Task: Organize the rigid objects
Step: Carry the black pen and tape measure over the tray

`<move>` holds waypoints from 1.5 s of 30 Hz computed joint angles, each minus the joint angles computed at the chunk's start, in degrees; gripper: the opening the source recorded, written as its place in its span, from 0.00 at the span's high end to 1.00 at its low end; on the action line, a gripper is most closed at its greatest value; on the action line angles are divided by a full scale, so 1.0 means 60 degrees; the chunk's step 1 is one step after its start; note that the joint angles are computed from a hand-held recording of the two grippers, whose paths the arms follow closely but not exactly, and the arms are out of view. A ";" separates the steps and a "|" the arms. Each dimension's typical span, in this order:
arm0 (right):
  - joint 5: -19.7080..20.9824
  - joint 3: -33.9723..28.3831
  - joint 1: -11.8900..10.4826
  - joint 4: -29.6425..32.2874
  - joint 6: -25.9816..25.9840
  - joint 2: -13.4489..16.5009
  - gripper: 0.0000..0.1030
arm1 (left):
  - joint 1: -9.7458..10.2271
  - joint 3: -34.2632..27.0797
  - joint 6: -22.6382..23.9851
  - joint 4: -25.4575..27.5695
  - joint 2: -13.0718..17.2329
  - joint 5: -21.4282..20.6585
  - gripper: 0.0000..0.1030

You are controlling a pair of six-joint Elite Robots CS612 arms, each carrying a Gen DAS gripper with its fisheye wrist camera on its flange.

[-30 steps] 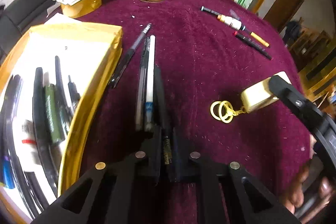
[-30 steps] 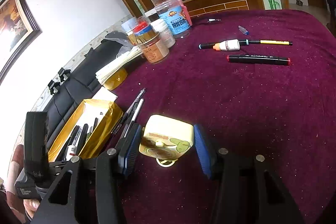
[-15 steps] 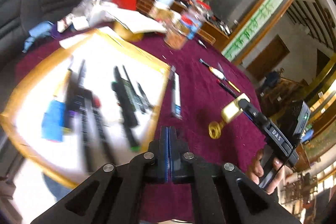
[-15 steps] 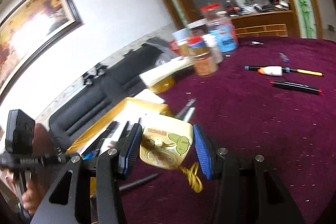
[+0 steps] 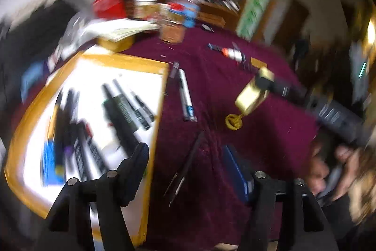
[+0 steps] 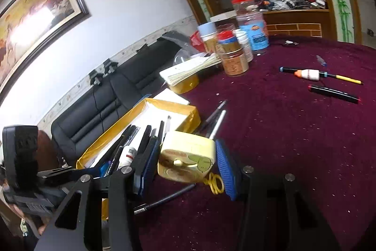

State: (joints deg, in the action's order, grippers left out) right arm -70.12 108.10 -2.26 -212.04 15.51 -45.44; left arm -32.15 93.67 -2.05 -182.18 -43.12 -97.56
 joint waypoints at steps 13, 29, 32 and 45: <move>0.0106 0.0379 -0.0259 -0.0615 0.0429 0.0012 0.58 | -0.0525 -0.1341 0.2763 0.3112 0.0766 0.1447 0.84; 0.0644 0.0288 -0.0146 0.2020 -0.2147 -0.0219 0.25 | 0.0401 -0.0640 0.0013 0.1263 0.0427 -0.1808 0.93; 0.0051 -0.0084 0.0064 0.2895 -0.3041 -0.0146 0.25 | 0.0543 -0.0304 -0.0646 0.0643 0.0262 -0.2109 0.93; -0.0005 -0.0401 0.0295 0.3694 -0.3144 -0.0128 0.82 | 0.1595 -0.0333 -0.3540 -0.0667 0.0317 -0.1877 0.92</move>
State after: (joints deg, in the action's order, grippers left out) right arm -70.15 105.69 -0.49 -189.87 -3.35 -46.21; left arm -22.58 91.67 -23.30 -186.18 -41.22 -108.82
